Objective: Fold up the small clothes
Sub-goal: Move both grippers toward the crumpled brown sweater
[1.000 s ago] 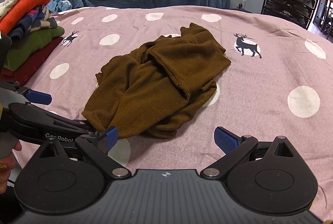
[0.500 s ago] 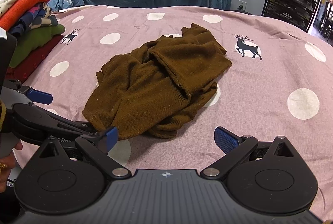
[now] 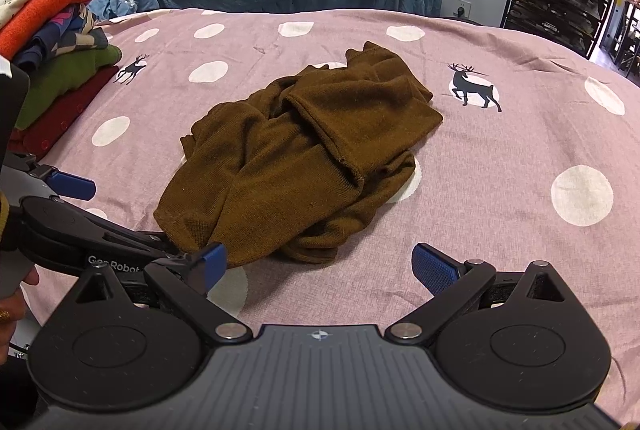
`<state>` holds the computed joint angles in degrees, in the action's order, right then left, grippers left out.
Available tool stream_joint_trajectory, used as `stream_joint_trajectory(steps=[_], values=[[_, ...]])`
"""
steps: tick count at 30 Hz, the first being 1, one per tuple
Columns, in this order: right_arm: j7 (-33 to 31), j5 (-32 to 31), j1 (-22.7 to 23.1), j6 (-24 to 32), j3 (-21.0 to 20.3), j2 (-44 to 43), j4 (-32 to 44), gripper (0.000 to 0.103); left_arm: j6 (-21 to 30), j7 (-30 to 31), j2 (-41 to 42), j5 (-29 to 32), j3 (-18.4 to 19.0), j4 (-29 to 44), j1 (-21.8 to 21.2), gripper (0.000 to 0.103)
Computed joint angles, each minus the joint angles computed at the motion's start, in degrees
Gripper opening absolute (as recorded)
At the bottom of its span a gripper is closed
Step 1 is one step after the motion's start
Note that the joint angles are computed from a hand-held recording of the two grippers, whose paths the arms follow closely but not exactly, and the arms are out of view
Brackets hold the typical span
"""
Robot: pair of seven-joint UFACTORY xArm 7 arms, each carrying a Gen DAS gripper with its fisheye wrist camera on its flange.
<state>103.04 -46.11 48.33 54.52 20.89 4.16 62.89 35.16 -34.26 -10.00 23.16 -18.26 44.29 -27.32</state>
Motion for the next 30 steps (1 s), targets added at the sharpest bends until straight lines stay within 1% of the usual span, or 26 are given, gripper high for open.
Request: stream_joint_trajectory(steps=[5,16,30], values=[[0.24,-0.20,0.04,-0.01,-0.03,0.04,-0.04,0.103,-1.02,-0.30,-0.38,-0.25,0.17,-0.55,0.15,0.103],[0.25,-0.29,-0.08,-0.20,-0.05,-0.02,-0.34,0.103,-0.19,0.26,0.14,-0.41,0.13,-0.20,0.03,0.103],[0.53,-1.31,0.14,-0.80,-0.29,0.55,-0.27,0.103,-0.63,0.47,0.50,-0.88,0.57,-0.48,0.25,0.103]])
